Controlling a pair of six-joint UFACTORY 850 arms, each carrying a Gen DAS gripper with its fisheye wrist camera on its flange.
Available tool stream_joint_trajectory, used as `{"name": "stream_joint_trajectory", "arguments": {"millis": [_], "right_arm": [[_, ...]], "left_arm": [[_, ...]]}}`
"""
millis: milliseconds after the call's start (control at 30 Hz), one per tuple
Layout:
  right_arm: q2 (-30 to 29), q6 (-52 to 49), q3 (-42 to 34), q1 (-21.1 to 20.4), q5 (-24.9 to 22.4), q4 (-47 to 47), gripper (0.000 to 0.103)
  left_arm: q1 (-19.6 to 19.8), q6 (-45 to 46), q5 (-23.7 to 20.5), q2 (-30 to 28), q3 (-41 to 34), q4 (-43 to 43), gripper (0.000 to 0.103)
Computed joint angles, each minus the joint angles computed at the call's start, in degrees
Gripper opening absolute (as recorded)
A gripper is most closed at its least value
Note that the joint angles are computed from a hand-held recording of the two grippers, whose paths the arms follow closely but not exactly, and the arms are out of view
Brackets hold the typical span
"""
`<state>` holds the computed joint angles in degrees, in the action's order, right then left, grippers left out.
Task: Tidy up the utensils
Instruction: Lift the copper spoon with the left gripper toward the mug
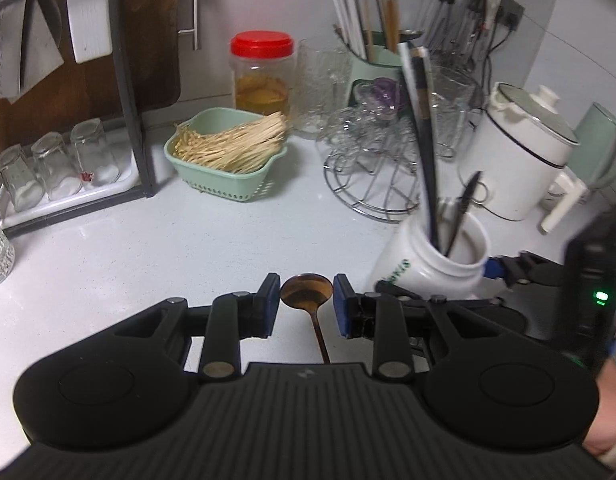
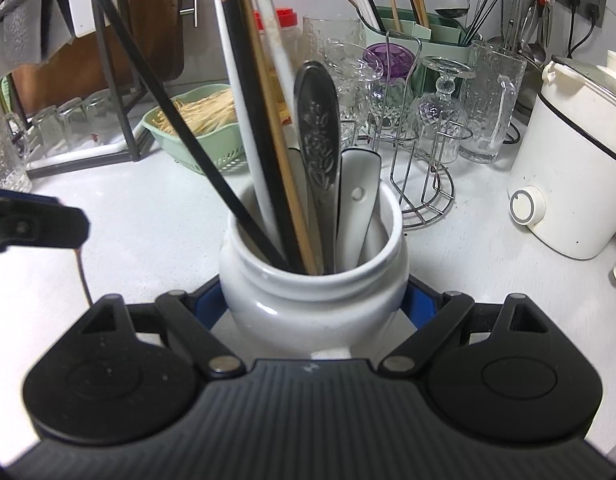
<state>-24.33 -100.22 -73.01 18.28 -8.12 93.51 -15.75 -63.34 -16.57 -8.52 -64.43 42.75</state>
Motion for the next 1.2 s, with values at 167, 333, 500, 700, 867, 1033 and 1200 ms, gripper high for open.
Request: {"name": "stream_joint_trajectory", "arguments": {"millis": [167, 333, 500, 700, 867, 1033, 1200], "right_arm": [[0.77, -5.61, 1.22, 0.27, 0.46, 5.92, 0.091], [0.72, -0.93, 0.96, 0.38, 0.91, 1.39, 0.091], [0.78, -5.04, 1.20, 0.63, 1.63, 4.50, 0.091], [0.81, -5.60, 1.28, 0.67, 1.92, 4.90, 0.091], [0.84, -7.33, 1.41, 0.86, 2.06, 6.82, 0.091], [1.05, -7.30, 1.78, 1.15, 0.77, 5.96, 0.091], [1.36, -7.67, 2.25, 1.53, -0.78, 5.15, 0.091]], "left_arm": [[-1.60, 1.94, -1.19, 1.72, 0.57, -0.64, 0.033], [-2.25, 1.97, -1.90, 3.03, 0.73, -0.68, 0.033], [-2.60, 1.68, -3.40, 5.27, 0.64, -1.99, 0.033], [-3.00, 1.86, -4.74, 8.07, -0.48, -1.49, 0.033], [-3.13, 5.82, -3.99, 9.89, -2.51, -4.49, 0.033], [-4.38, 5.79, -4.50, 10.07, -5.21, -0.83, 0.033], [-5.02, 6.17, -4.93, 9.72, -6.99, 1.12, 0.033]]}}
